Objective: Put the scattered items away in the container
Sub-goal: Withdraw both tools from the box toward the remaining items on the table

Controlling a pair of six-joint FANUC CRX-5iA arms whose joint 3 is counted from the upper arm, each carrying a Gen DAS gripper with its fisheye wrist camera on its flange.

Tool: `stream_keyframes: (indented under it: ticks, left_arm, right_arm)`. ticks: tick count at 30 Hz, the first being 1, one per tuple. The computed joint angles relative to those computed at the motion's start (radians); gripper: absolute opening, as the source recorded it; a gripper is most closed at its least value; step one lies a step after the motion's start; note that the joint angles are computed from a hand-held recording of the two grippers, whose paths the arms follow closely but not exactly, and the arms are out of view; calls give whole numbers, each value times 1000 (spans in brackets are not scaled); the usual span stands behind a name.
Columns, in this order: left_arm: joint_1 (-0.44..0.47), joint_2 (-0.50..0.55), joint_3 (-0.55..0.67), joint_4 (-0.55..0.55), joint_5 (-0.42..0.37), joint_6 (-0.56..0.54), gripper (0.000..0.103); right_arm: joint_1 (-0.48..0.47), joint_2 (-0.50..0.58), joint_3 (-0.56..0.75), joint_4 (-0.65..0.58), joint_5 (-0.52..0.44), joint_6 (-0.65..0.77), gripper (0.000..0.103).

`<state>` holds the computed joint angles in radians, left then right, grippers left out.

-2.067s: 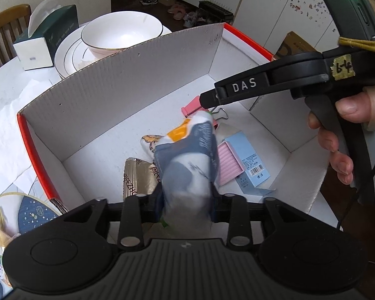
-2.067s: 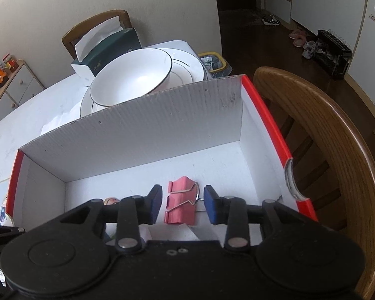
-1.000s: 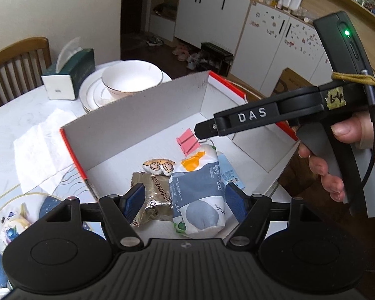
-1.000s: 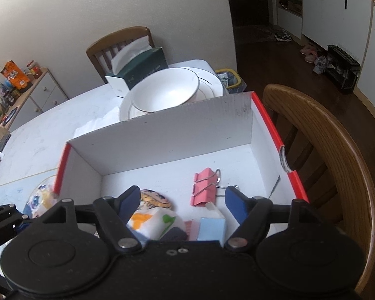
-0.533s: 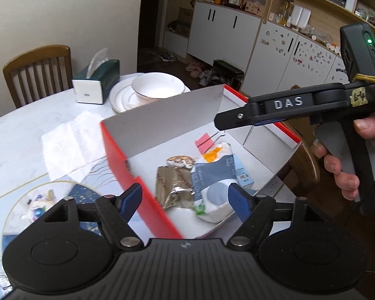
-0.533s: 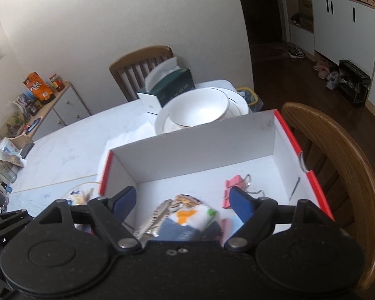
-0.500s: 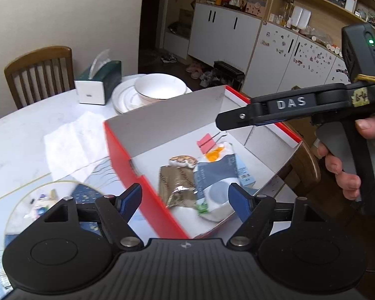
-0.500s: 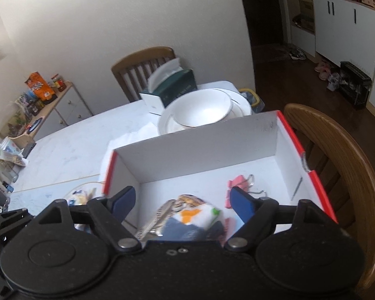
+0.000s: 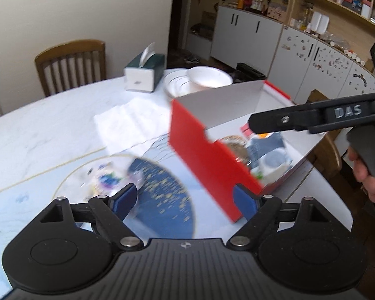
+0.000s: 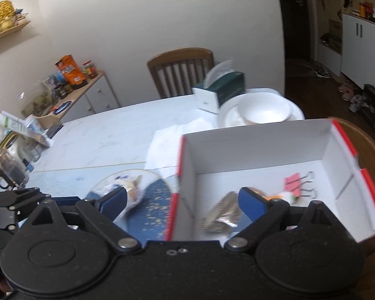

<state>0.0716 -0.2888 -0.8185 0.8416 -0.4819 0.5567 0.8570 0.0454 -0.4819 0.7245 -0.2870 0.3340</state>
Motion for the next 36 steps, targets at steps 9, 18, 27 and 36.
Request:
stream_keyframes:
  ticks: [9, 18, 27, 36]
  left_arm:
    - [190, -59, -78, 15, -67, -82, 103]
    - [290, -87, -155, 100, -46, -219, 103]
    - [348, -38, -146, 52, -63, -159, 103]
    - [342, 36, -112, -12, -48, -61, 103]
  right_arm:
    - [74, 74, 90, -62, -41, 32, 96]
    - [120, 179, 212, -147, -92, 138, 96]
    - [130, 288, 326, -213, -147, 254, 96]
    - [126, 396, 471, -350, -216, 464, 96]
